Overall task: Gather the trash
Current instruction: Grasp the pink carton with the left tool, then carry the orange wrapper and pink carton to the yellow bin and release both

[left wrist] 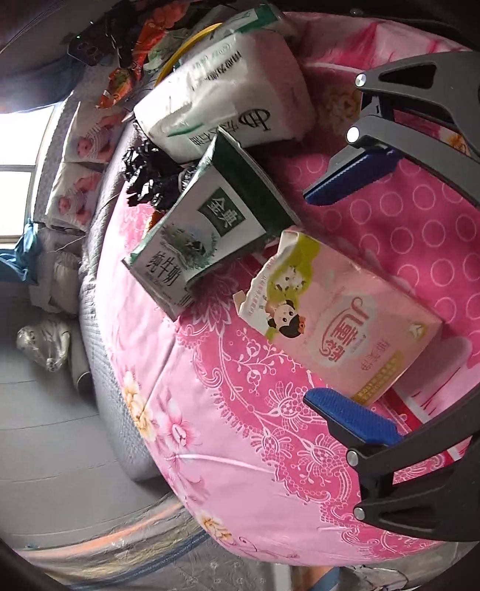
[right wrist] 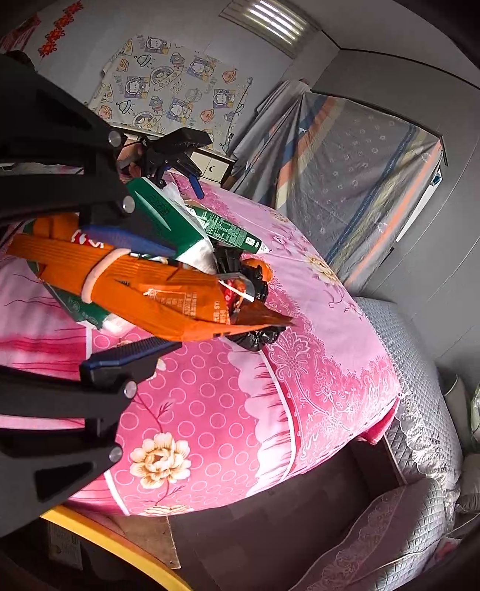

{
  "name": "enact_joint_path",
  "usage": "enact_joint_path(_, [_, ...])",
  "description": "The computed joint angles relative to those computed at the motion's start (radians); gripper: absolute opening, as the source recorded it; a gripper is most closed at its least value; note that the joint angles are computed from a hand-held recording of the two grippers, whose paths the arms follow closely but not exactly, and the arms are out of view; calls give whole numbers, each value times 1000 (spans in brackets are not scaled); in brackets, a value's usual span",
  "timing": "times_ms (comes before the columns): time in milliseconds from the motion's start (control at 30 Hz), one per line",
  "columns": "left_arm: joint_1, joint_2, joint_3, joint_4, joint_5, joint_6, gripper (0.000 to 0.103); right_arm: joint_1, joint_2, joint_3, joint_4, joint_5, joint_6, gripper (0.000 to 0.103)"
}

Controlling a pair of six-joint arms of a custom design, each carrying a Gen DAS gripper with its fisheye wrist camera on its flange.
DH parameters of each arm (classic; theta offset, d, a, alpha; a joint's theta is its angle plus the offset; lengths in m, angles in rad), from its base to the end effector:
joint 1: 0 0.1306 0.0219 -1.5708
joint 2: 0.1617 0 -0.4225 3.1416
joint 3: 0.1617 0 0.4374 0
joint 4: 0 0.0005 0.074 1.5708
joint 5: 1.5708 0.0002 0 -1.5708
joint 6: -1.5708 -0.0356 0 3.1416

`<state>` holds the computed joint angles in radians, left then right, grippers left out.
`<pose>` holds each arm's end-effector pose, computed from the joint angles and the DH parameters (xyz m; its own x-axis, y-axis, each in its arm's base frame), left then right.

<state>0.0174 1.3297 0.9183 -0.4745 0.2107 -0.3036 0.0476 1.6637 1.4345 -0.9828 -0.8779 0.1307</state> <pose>0.4580 0.0000 0.2925 -0.7045 0.2801 -0.6521 0.3415 0.9392 0.0345 0.5861 0.0548 0.3495 -0.8882 -0.1256 -0.4420 -0.4196 0.6141 0.6685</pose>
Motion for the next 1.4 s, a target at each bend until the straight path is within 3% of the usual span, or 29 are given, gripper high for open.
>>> enact_joint_path(167, [15,48,30,-43,24,-29,92,6,4,-1,-10,-1,7,43])
enact_joint_path(233, [20,62,37,-47,14,-23,79,4,-1,-7,-4,-3,1,43])
enact_joint_path(367, [36,55,33,-45,35,1,34,-3,-16,-21,3,-3,-3,43])
enact_joint_path(433, [38,40,24,-39,30,16,20,-9,-27,-30,9,-4,-3,43])
enact_joint_path(700, [33,-106,-52,40,-15,104,17,-36,-79,-71,21,-44,16,43])
enact_joint_path(900, [-27,-318,-146,101,-96,225,17,-57,-112,-110,-5,-96,62,43])
enact_joint_path(1033, [-122,-440,-196,122,-260,339,17,-67,-122,-133,-36,-126,107,43])
enact_joint_path(1200, [-340,-541,-228,106,-530,469,17,-77,-129,-160,-75,-155,159,43])
enact_joint_path(1300, [-453,-546,-221,105,-619,526,17,-89,-137,-172,-94,-168,188,43])
enact_joint_path(1400, [-543,-524,-201,124,-658,555,17,-111,-150,-183,-99,-182,205,43])
